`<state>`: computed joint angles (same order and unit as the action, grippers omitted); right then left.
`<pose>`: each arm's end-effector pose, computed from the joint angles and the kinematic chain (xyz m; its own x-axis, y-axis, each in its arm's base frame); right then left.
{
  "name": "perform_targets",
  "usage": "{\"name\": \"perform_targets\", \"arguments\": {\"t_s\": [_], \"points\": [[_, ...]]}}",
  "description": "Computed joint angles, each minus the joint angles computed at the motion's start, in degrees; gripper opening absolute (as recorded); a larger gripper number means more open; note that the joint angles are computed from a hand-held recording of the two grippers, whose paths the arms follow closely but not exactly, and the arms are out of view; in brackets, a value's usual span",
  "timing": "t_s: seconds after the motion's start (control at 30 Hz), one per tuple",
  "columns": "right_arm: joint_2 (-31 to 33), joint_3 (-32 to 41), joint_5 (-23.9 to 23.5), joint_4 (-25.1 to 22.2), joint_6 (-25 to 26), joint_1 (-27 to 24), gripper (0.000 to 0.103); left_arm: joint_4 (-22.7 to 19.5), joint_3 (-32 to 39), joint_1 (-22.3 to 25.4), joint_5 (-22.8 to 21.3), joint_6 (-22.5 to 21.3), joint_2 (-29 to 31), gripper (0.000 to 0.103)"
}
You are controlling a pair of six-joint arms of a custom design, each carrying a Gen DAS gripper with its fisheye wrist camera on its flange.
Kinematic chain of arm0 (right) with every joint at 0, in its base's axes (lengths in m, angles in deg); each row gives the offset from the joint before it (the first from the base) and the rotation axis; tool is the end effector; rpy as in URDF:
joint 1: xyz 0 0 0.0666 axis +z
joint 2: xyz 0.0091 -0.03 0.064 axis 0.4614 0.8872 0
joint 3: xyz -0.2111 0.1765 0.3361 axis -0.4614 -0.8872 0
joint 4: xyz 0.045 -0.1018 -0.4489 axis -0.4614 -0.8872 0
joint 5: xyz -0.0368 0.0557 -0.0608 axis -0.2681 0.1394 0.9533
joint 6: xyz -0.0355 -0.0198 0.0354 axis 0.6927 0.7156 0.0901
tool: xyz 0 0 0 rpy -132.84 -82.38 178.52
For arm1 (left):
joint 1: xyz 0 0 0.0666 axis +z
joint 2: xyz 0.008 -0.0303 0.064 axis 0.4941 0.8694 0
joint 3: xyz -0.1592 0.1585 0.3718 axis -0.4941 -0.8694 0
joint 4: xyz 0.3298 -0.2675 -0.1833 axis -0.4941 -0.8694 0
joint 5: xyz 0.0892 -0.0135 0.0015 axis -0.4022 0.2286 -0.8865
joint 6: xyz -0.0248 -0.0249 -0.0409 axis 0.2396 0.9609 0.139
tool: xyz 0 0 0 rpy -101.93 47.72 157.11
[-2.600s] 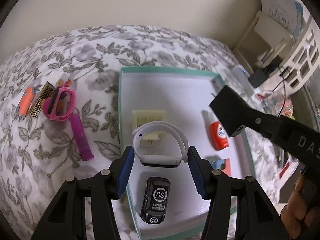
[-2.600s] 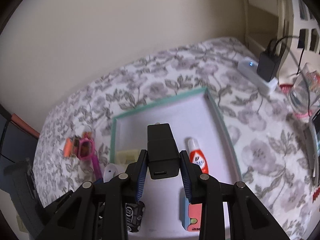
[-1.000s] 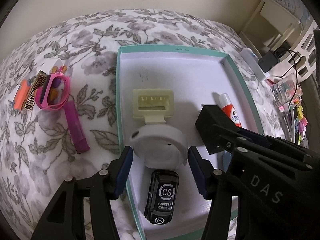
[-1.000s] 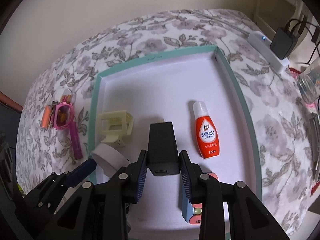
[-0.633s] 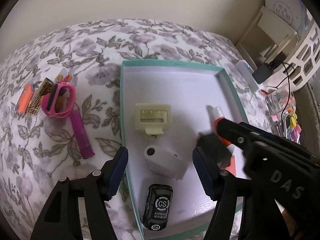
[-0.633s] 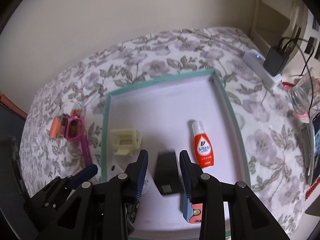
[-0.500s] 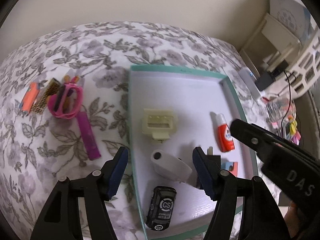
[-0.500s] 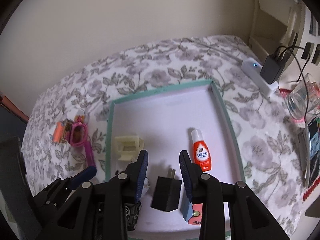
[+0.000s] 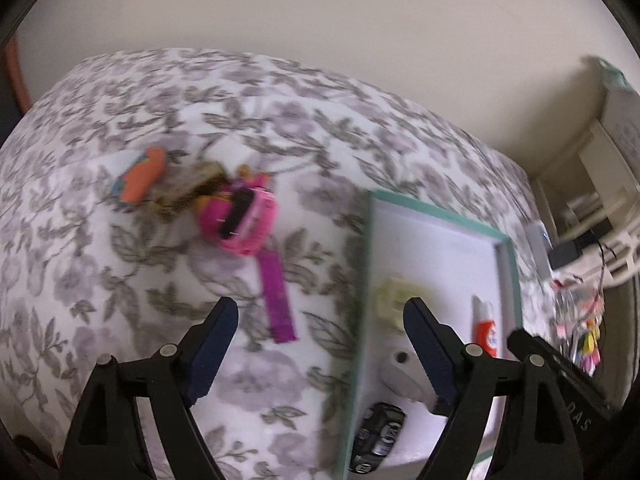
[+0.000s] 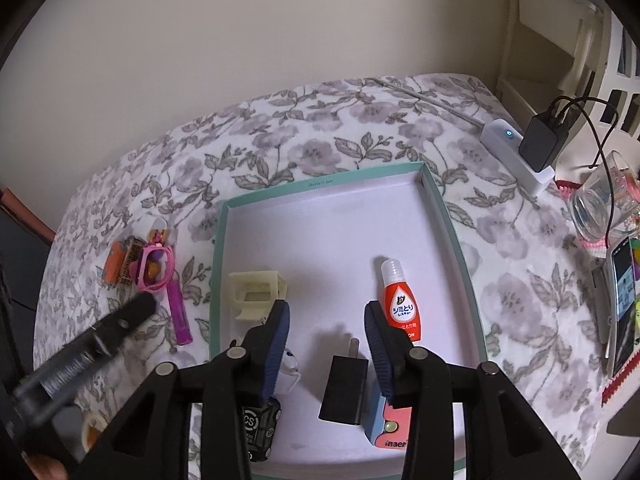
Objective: Organize rigid objects
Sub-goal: 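Move both tools back from the tray toward the object pile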
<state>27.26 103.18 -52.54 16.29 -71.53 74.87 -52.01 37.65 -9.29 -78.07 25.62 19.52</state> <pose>0.3002 0.3078 0.4264 -0.8475 0.2835 -0.4488 0.2499 0.9590 0.1339 0.3514 -0.2797 0.4134 -0.9023 -0.1079 -0.4174 -0.0010 0.9687 -0.2482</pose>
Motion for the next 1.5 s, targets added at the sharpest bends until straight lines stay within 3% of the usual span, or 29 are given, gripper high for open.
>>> {"name": "perform_targets", "arguments": {"t_s": [0.13, 0.47, 0.57, 0.8, 1.13, 1.5], "points": [[0.6, 0.1, 0.4, 0.0, 0.2, 0.2, 0.065, -1.5, -0.4, 1.8, -1.2, 1.5, -0.5, 0.086], [1.7, 0.1, 0.1, 0.9, 0.5, 0.3, 0.075, -4.0, -0.7, 3.9, -4.3, 2.8, -1.2, 0.091], [2.2, 0.3, 0.5, 1.0, 0.6, 0.4, 0.084, -4.8, -0.6, 4.4, -4.9, 2.8, -1.1, 0.091], [3.7, 0.9, -1.0, 4.9, 3.0, 1.1, 0.087, -5.8, -1.2, 6.5, -4.5, 3.7, -1.7, 0.091], [9.2, 4.7, -3.3, 9.9, 6.8, 3.2, 0.088, -7.3, -3.8, 13.4, -3.7, 6.6, -4.5, 0.091], [14.5, 8.7, -6.4, 12.8, 11.2, 4.0, 0.087, -5.8, -4.7, 18.4, -0.1, 4.5, -4.3, 0.091]]}}
